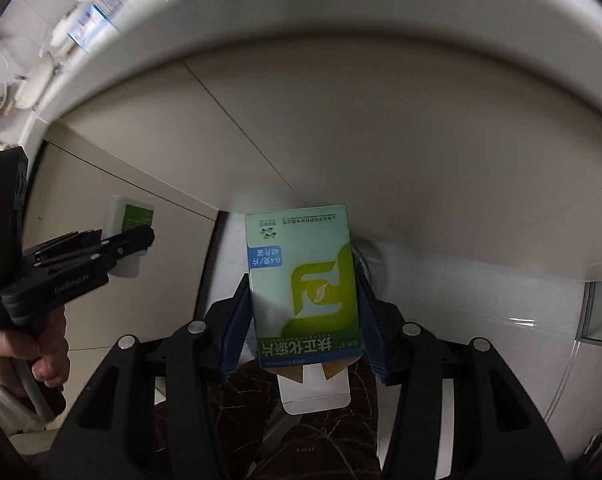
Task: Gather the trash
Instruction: 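Carry the white box and green box down over the trash bin, then open the left tool over the bin while the right tool releases the green box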
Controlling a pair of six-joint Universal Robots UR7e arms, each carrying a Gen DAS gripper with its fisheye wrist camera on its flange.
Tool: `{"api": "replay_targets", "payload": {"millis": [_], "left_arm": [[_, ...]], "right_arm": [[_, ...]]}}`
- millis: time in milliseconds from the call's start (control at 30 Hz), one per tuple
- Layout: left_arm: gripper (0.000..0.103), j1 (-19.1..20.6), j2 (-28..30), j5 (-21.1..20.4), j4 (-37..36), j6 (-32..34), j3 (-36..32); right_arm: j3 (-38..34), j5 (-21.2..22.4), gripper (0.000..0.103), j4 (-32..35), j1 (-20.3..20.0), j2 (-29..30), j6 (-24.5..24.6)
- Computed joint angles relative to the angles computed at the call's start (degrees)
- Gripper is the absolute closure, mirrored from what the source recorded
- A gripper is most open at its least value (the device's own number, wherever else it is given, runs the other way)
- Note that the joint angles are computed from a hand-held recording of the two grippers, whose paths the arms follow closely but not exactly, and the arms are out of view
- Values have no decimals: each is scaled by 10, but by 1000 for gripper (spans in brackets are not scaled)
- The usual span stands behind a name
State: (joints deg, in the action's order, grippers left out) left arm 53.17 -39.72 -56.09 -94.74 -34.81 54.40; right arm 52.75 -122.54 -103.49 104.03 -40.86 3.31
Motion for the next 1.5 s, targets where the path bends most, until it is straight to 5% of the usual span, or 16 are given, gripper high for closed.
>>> {"api": "replay_targets", "payload": {"millis": [400,733,833,1167,1500], "left_arm": [[63,62,38,-22,-143,60,100],[62,92,81,-46,-165,57,110],[44,93,76,-44,-172,54,122],[8,86,40,-3,-181,27,162],[6,100,10,18,-154,17,173]], "right_arm": [[92,-26,55,-140,-48,49,-74],[98,-59,55,-145,-66,79,-72],[99,-62,55,-142,-71,79,-77],[107,-51,55,-183,-73,91,-94],[103,-51,53,-214,-68,123,-103]]}}
